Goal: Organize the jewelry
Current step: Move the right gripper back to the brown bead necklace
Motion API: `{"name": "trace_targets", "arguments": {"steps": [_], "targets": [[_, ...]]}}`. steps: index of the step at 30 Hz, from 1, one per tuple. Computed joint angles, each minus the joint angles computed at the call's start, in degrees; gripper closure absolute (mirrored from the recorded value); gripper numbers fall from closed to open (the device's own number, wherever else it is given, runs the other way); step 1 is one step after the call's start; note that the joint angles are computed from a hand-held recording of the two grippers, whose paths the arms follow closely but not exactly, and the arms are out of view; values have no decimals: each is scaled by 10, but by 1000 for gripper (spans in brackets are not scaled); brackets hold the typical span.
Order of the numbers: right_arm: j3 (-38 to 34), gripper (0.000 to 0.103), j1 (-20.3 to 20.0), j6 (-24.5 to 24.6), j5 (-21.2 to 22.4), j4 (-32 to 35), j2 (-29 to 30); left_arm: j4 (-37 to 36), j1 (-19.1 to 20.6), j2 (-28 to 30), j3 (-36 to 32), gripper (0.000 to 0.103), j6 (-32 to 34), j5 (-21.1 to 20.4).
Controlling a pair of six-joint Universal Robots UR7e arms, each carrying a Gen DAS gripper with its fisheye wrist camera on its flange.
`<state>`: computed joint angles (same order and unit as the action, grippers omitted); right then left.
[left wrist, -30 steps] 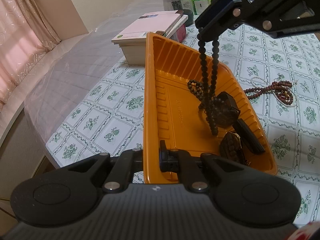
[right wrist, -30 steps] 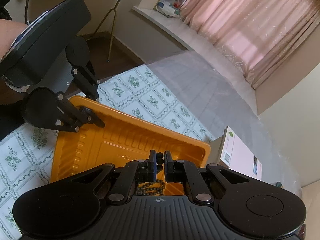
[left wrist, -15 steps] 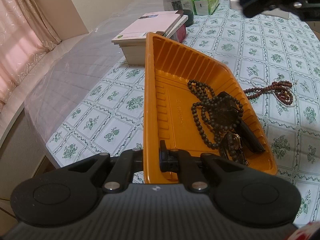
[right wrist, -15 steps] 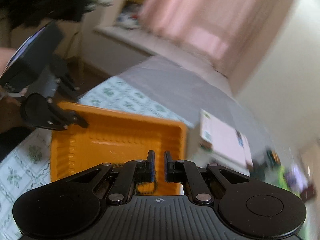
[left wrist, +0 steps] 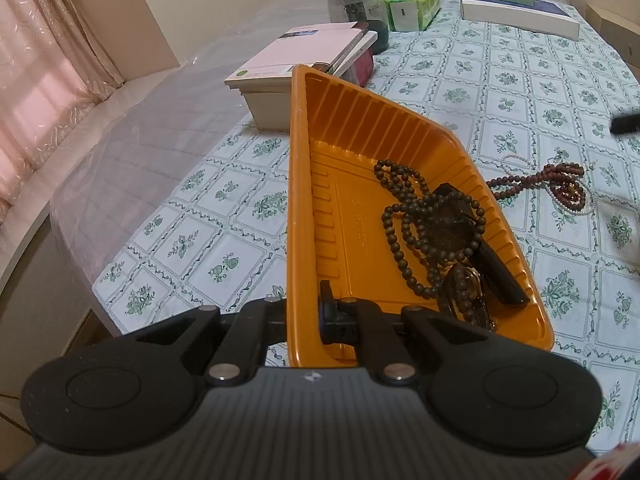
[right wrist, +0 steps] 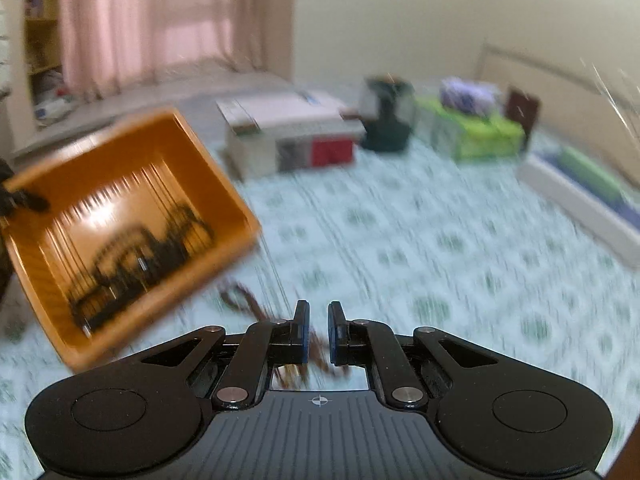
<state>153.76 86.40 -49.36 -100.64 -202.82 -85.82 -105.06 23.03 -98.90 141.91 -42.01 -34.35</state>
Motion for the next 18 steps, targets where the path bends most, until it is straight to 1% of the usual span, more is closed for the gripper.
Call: {"name": "trace_targets", "arguments": {"steps": [2,4,6,10,13,18], "targets": [[14,94,-21,-17,-7,-17,9,3,0,0,-1,97,-1,-1],[24,94,-31,-44,-21,-42,28,4,-1,1,-2,97,-2,-1],[29,94,-39,-76,-23,-59,41,7,-2,3,-4,97,-4,-1],[22,92,-40,-127,-26,-72,70,10,-2,5,-5,97,-7,-1],[10,88,-43,-163,-23,-76,91,12,-3,5,-6,97,-8,-2],[-14,88,-42,-233,-36,-90,130,19,-4,6,-8,97,-13,-2]]}}
